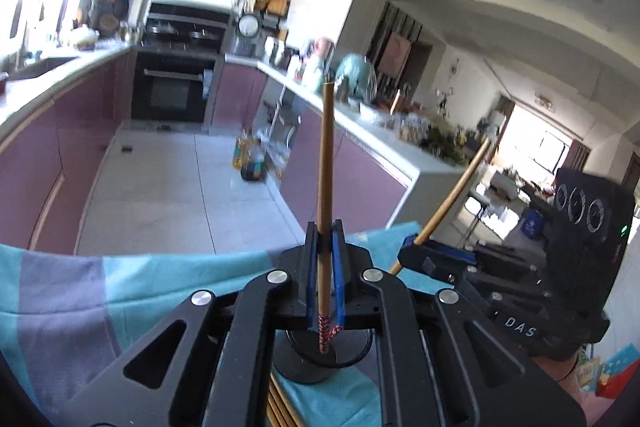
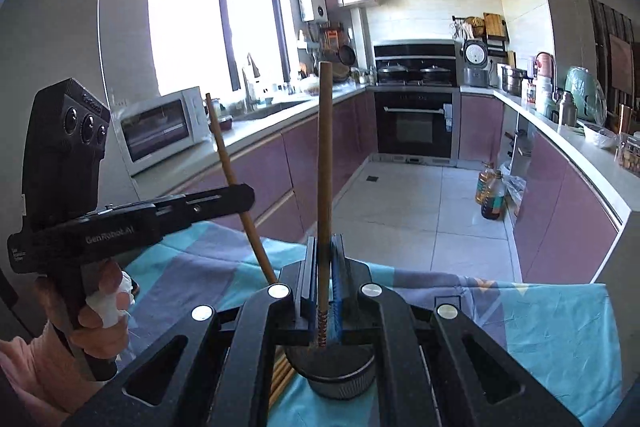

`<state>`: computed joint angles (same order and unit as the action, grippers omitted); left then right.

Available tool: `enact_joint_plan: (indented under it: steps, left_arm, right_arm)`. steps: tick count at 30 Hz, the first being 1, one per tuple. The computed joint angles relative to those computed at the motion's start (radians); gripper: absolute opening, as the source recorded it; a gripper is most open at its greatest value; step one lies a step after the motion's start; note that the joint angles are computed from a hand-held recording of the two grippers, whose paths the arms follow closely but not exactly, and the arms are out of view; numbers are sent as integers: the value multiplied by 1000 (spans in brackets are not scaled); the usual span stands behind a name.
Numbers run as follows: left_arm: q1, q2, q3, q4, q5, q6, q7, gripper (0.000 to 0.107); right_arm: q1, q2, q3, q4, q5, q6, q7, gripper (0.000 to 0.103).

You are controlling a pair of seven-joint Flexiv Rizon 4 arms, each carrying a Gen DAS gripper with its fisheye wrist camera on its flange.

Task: Organize utensils
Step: 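Lift the left gripper's chopstick into the mesh cup while the right gripper inserts its own, then open the left gripper in the cup while the right gripper releases its chopstick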

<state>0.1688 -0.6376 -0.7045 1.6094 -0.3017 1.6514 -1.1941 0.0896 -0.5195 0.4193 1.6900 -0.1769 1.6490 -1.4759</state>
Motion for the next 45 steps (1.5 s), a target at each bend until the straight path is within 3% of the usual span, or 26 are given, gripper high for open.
enact_joint_plan:
  steps: [3,7,10,12,15,20,27,29,31,37,44,45]
  left_arm:
    - [-85,-31,108,-53,-9,-64,1,7]
    - [-118,-62,152,-59,-32,-85,43,7]
    - [-198,-77,256,-116,-44,-137,39,7]
    - [-220,-89,288,-138,-56,-165,49,8]
    - [-295,-107,399,-192,-56,-206,14,18]
    - [-299,-114,412,-195,-62,-179,22,26]
    - [-217,-33,339,-17,-39,0,33,34]
    - [-170,-10,299,49,-12,62,20,38]
    - [-155,15,307,95,15,89,-10,39]
    - [-88,71,309,239,109,120,-75,41]
    - [-21,63,288,349,140,87,-104,42]
    - [-39,57,312,351,150,84,-122,42]
  right_arm:
    - [-6,-9,8,-18,-1,-76,-13,6]
    - [16,-19,-5,-49,30,-175,-43,6]
    - [34,-35,-17,-83,64,-238,-62,6]
    - [63,-46,-51,-104,79,-264,-58,8]
    - [95,-61,-81,-137,114,-276,-58,8]
    - [120,-71,-106,-139,146,-244,-53,9]
    - [110,-41,-95,-64,159,-133,-54,29]
    - [86,-24,-64,-27,159,-89,-68,31]
    - [42,-12,-6,9,160,-53,-93,36]
    - [-149,-25,251,106,140,-27,-180,47]
    - [-114,-55,247,126,176,-142,-169,48]
    - [-102,-57,237,125,189,-152,-170,48]
